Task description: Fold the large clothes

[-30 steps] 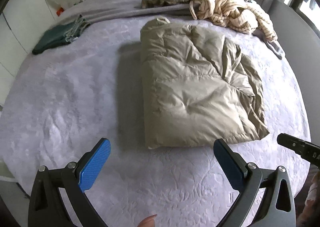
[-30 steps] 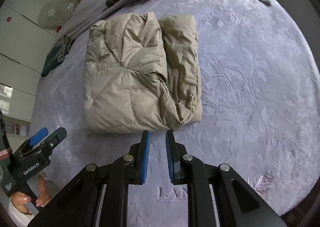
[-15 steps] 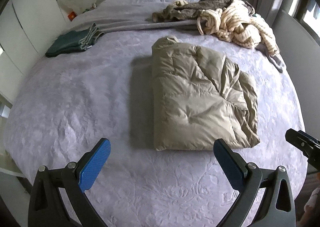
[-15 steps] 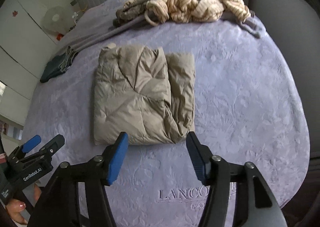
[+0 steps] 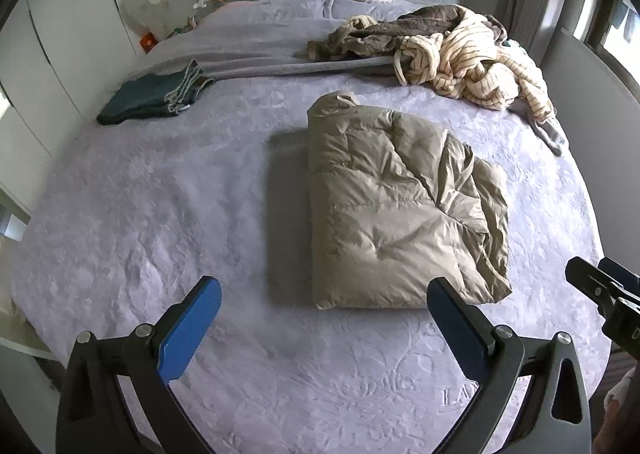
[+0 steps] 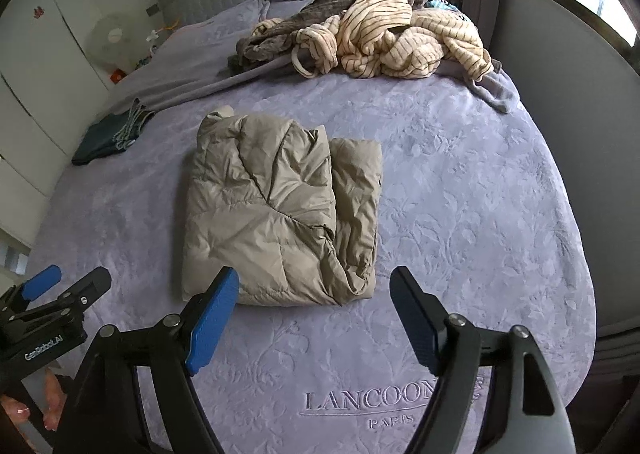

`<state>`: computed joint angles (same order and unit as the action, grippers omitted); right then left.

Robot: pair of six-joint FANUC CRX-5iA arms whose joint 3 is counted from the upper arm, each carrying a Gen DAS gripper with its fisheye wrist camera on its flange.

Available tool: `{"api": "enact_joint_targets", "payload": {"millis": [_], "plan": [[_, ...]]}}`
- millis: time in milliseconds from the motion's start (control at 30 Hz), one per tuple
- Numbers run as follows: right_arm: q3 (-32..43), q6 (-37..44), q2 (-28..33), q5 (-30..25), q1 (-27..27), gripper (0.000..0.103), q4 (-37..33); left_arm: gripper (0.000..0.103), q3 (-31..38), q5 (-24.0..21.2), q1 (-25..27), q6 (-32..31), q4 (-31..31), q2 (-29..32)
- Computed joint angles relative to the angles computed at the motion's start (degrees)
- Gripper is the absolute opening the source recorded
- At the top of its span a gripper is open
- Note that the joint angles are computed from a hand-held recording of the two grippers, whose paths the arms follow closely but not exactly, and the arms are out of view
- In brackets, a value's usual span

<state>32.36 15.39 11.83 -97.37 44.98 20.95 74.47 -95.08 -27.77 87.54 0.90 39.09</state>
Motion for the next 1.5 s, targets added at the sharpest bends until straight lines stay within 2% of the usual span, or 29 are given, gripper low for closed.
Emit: {"api": "enact_joint_targets", "payload": {"millis": [133, 200, 233, 267, 600, 1300, 1500], "plan": [[0.58, 0.14, 0.55, -0.74, 0.26, 0.081, 0.92, 0.103, 0.58, -0.14, 0.01, -0.14, -0.06, 0.23], [1.0, 0.43, 0.89, -1.18, 0.32, 0.091, 1.17, 0.103, 0.61, -0.14, -0.02, -0.15, -0.13, 0.22], [1.14, 0.49, 1.02, -1.32, 0.39, 0.1, 1.42, 0.103, 0.26, 0.06, -0.03, -0.14, -0.14, 0.04], [1.05, 0.45, 1.0, -1.2, 0.54, 0.103, 1.86, 0.103, 0.23, 0.15, -0.01, -0.24, -0.11, 0.01], [2.3, 1.08, 1.78, -1.75, 0.63, 0.103, 2.27, 0.103, 2.47, -1.01, -0.13, -0.18, -0.32, 1.1], [2.52, 0.97, 1.92, -1.87, 0.65, 0.103, 2.22, 0.103, 1.29, -0.27, -0.22, -0.08, -0.35, 0.47], [2.56, 0.98, 1.94, -1.85, 0.64, 0.103, 2.18, 0.103, 4.56, -1.68, -0.2, -0.18, -0.45, 2.14]]}}
